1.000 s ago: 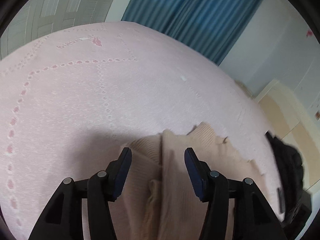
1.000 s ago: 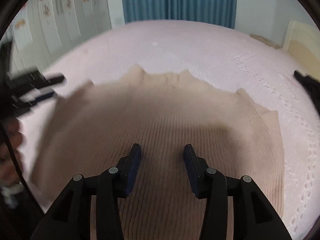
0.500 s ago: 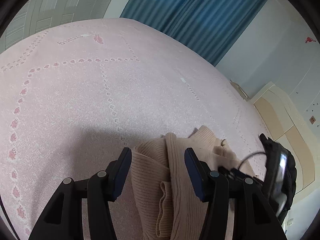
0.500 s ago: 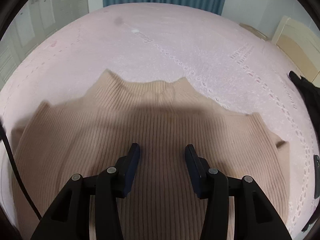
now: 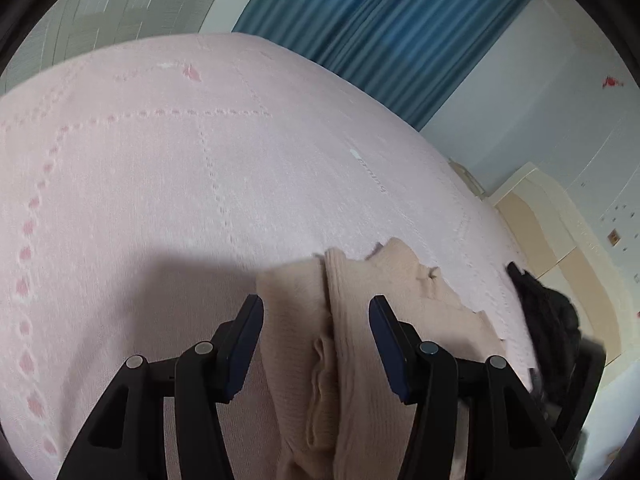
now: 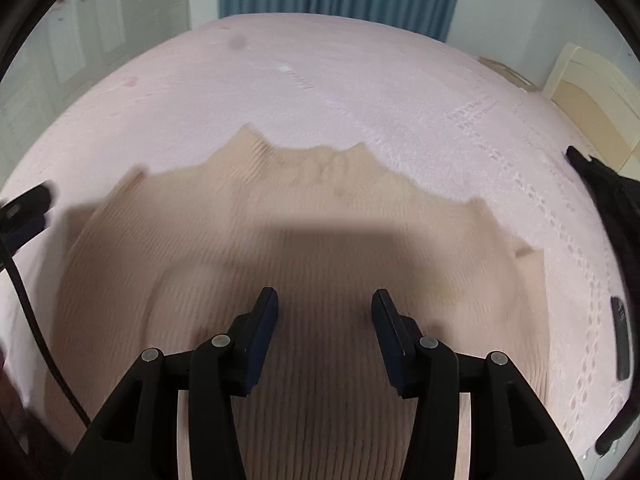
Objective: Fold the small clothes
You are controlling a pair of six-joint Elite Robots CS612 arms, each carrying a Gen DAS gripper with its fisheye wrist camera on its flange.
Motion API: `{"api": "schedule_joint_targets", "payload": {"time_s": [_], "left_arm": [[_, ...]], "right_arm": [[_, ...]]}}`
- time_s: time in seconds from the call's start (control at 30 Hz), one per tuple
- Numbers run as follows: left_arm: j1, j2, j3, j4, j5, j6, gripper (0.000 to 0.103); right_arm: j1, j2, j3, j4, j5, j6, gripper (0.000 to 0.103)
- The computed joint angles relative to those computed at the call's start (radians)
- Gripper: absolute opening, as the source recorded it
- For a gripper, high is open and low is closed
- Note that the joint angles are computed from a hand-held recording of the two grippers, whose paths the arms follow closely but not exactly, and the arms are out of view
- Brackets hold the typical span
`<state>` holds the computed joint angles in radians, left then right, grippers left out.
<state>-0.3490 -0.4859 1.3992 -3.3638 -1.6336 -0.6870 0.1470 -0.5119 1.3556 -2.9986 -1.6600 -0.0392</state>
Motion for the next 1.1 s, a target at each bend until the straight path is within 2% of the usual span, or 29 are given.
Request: {"api": "schedule_joint_targets", "payload": {"time_s": [0.17,0.33,0.47,0.57,0.7,0.77,1.0,1.1], "left_arm": [[-0.017,-0.025,0.076,-0.035,-0.038,0.035,0.054],[-0.029,-0.046,0.127,-0.008,-0.077,0.059,0.055],[-0.02,-0.037,0.115,0.042,-0.124,0.023,0.055],[-0.018,-0.026,0.098,0.069,-0.129,-0.01,0.055],[-0.021,-0.017,0.08,0.076,-0.111,-0.02,0.057],[-0.024,-0.012,0.066,0.086,-0.094,-0.02,0.058],[-0.03,0.005,0.027,0.106,-0.073,-0.048,0.059],[-0.036,0.004,0.025,0.11,-0.058,-0.046,0.057]], "right_arm": [[0.001,-0.033,0.122,-0.145,0.014,-0.048,0.048],[0.001,-0.04,0.156,-0.165,0.01,-0.044,0.048],[-0.002,-0.044,0.175,-0.182,0.028,-0.042,0.048],[-0.02,-0.057,0.203,-0.213,0.092,-0.05,0.048],[-0.047,-0.063,0.238,-0.35,0.104,0.005,0.047],[-0.068,-0.069,0.246,-0.366,0.128,0.033,0.047],[-0.133,-0.071,0.262,-0.387,0.127,0.147,0.047],[-0.168,-0.073,0.271,-0.393,0.163,0.231,0.047]]}}
